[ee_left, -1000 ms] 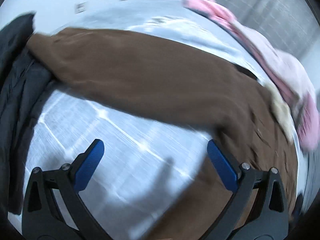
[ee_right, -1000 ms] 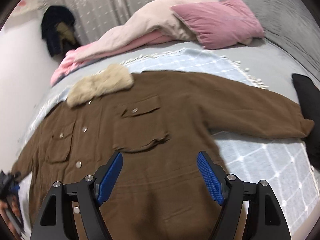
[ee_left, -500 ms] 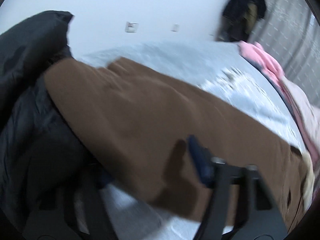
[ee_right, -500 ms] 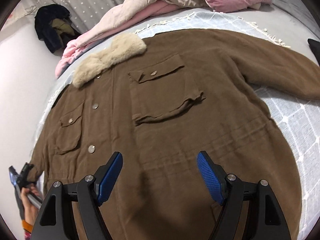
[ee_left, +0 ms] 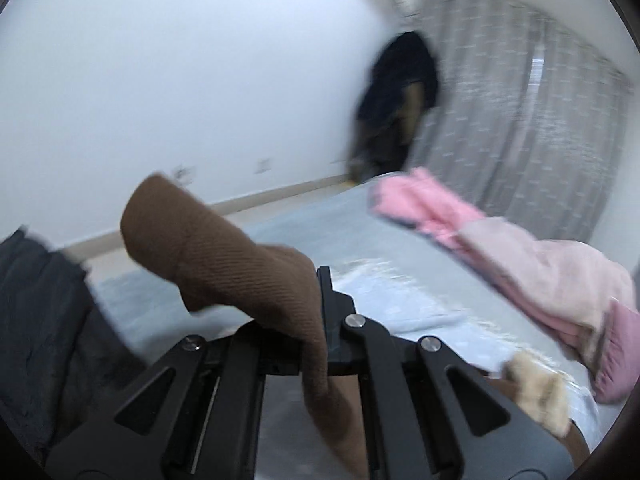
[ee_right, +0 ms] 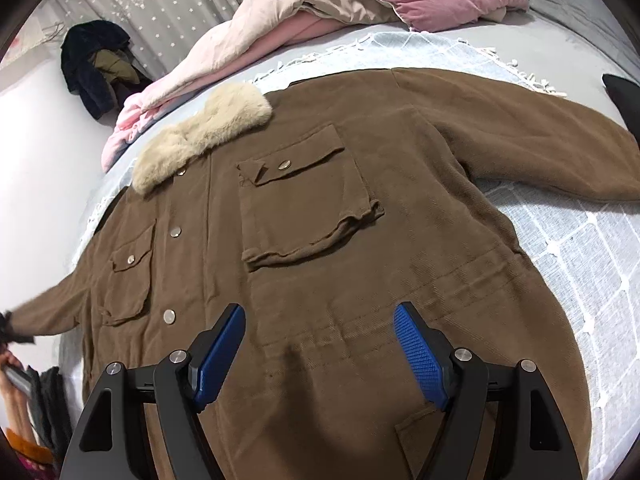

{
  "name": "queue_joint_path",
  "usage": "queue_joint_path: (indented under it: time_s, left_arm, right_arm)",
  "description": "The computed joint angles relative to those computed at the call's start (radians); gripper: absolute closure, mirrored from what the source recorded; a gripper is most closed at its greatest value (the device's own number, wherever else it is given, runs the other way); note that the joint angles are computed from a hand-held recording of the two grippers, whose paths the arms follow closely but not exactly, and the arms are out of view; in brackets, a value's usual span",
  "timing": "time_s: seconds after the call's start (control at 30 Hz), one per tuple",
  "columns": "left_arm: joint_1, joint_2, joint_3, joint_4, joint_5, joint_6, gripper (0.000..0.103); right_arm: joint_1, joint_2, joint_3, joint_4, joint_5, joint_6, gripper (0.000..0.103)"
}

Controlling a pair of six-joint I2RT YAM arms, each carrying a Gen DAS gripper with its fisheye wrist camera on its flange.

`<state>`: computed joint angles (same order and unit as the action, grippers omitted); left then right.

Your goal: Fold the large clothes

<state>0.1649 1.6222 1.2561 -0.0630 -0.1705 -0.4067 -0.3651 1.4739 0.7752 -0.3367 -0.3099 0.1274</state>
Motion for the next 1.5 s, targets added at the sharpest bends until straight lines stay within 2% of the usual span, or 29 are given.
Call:
queue_joint_path:
  time_s: [0.2, 0.37, 0.43, 0.5, 0.57, 0.6, 0.63, 0.67, 0.73, 0.77, 0.83, 1.0, 1.1, 1.17, 1.2, 1.27, 1.3, 1.33, 1.4, 1.5]
  left_arm:
    - [-0.213, -0.026, 0.075, -0.01, 0.055, 0.049, 0.098]
    - [-0.364, 0.014, 0.129, -0.061, 0.167, 0.083, 0.098]
    - [-0.435, 0.043, 0.137, -0.089, 0.234, 0.103, 0.097]
    - [-0.465, 0.116, 0.195, -0.152, 0.365, 0.165, 0.094]
    - [-0.48, 0.171, 0.261, -0.302, 0.526, 0.267, 0.069]
    - [-0.483, 0.213, 0.299, -0.394, 0.615, 0.342, 0.065]
    - [-0.483, 0.207, 0.287, -0.416, 0.623, 0.372, 0.06]
    - [-0.477, 0.178, 0.233, -0.382, 0.606, 0.389, 0.056]
    - [-0.438, 0.113, 0.128, -0.291, 0.584, 0.384, 0.031]
    - [-0.407, 0.094, 0.095, -0.262, 0.584, 0.372, 0.029]
    - [-0.357, 0.071, 0.051, -0.244, 0.574, 0.352, 0.029]
    - [-0.244, 0.101, -0.044, -0.146, 0.504, 0.299, 0.031]
    - [-0.206, 0.163, -0.06, -0.095, 0.48, 0.274, 0.044]
    - [-0.198, 0.212, -0.044, -0.086, 0.456, 0.262, 0.055]
    - [-0.189, 0.234, -0.04, -0.081, 0.451, 0.265, 0.057]
    - [-0.193, 0.252, -0.033, -0.078, 0.431, 0.268, 0.066]
    - [-0.195, 0.264, -0.027, -0.072, 0.419, 0.274, 0.068]
    - [-0.204, 0.274, -0.013, -0.068, 0.412, 0.272, 0.069]
    - [-0.206, 0.273, -0.026, -0.029, 0.423, 0.279, 0.069]
    - [-0.213, 0.276, -0.058, 0.02, 0.452, 0.311, 0.069]
  right_arm:
    - [-0.016, -0.015, 0.002, 0.005, -0.029, 0.015, 0.025]
    - [-0.026, -0.018, 0.005, -0.003, -0.044, 0.018, 0.025]
    - [-0.03, -0.017, 0.007, -0.004, -0.048, 0.018, 0.025]
    - [-0.034, -0.011, 0.011, -0.004, -0.052, 0.018, 0.025]
    - [-0.042, -0.002, 0.016, -0.002, -0.059, 0.017, 0.025]
    - [-0.047, 0.006, 0.02, 0.0, -0.066, 0.015, 0.025]
    - [-0.052, 0.011, 0.023, 0.001, -0.074, 0.015, 0.025]
    - [-0.059, 0.018, 0.026, 0.002, -0.085, 0.015, 0.025]
    - [-0.068, 0.029, 0.034, 0.004, -0.099, 0.021, 0.025]
    - [-0.072, 0.033, 0.038, 0.008, -0.108, 0.025, 0.025]
    - [-0.075, 0.041, 0.045, 0.018, -0.135, 0.035, 0.025]
    - [-0.047, 0.121, 0.071, 0.105, -0.303, 0.118, 0.025]
    - [0.021, 0.237, 0.117, 0.126, -0.364, 0.17, 0.027]
    - [0.073, 0.316, 0.146, 0.144, -0.38, 0.2, 0.032]
    - [0.102, 0.361, 0.164, 0.156, -0.392, 0.218, 0.041]
    - [0.156, 0.407, 0.18, 0.193, -0.363, 0.238, 0.066]
    - [0.18, 0.402, 0.176, 0.222, -0.317, 0.235, 0.087]
    - [0.201, 0.376, 0.163, 0.263, -0.284, 0.224, 0.091]
    - [0.224, 0.271, 0.105, 0.361, -0.255, 0.221, 0.093]
    - [0.245, 0.1, 0.0, 0.539, -0.193, 0.15, 0.093]
